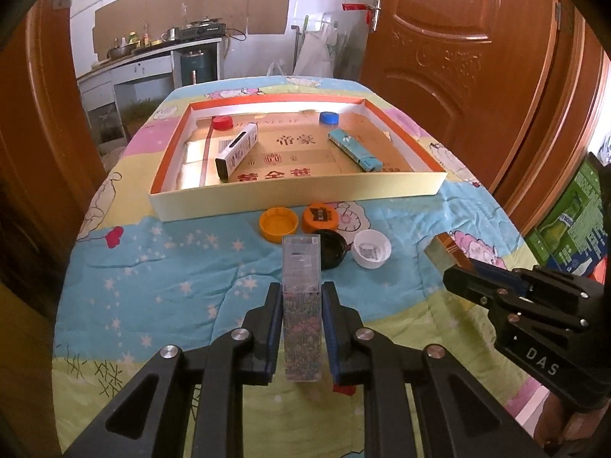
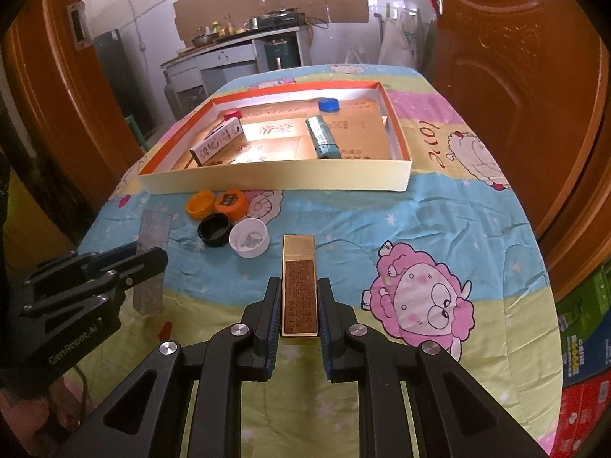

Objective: Organize rigid objects
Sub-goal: 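Carry the gold box and floral box up over the GOLDENLEAF box rim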

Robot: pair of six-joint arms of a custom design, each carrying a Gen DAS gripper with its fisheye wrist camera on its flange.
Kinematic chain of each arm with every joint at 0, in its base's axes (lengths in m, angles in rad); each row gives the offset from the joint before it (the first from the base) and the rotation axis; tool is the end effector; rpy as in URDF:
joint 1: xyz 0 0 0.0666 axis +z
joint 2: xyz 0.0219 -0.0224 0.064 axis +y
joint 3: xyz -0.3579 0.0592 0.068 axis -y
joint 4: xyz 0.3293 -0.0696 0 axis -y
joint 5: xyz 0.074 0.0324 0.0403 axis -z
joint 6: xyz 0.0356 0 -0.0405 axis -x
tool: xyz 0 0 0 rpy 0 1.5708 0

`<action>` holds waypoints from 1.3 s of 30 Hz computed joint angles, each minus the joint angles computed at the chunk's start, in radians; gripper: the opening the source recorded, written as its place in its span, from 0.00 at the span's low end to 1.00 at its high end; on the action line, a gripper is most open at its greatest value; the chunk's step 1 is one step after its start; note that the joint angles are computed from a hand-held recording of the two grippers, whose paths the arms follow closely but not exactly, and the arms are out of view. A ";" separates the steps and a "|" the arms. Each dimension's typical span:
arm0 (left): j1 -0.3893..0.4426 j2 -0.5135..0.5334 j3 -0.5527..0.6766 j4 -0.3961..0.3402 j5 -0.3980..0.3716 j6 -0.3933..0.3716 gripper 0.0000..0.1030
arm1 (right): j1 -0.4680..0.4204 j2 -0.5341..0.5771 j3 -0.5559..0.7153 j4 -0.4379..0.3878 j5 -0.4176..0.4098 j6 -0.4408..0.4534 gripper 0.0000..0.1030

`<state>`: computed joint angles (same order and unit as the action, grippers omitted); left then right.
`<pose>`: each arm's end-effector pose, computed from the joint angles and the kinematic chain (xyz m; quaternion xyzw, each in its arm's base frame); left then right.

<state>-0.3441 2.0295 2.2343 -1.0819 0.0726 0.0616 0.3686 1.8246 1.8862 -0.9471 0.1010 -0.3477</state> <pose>0.5955 -0.2166 0.4040 0.1445 0.9287 -0.1019 0.3259 0.5381 0.2036 0.3954 0.0071 0.9408 0.0731 0.3309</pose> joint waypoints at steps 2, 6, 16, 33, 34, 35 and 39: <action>0.000 0.018 0.020 -0.014 -0.004 -0.003 0.20 | 0.001 0.004 0.005 -0.003 -0.001 0.000 0.18; -0.002 0.069 0.073 -0.057 -0.013 -0.005 0.20 | 0.000 0.007 0.006 -0.004 -0.004 0.000 0.18; -0.015 0.034 -0.007 0.011 -0.055 -0.055 0.20 | -0.004 0.013 0.005 -0.001 -0.023 -0.008 0.18; 0.005 0.011 0.064 0.036 -0.086 -0.017 0.20 | 0.001 0.004 0.039 0.014 -0.009 0.017 0.18; 0.007 0.015 0.076 0.034 -0.088 -0.013 0.20 | 0.001 0.006 0.048 0.012 -0.008 0.022 0.18; 0.008 0.019 0.089 0.032 -0.090 -0.009 0.20 | 0.001 0.010 0.061 0.010 -0.007 0.029 0.18; 0.015 0.043 0.149 0.015 -0.096 -0.002 0.20 | 0.002 0.035 0.122 -0.007 -0.004 0.052 0.18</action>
<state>-0.3295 2.0724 2.3829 -1.0671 -0.0229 0.0601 0.3706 1.8594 2.0080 -0.9545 0.0972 -0.2952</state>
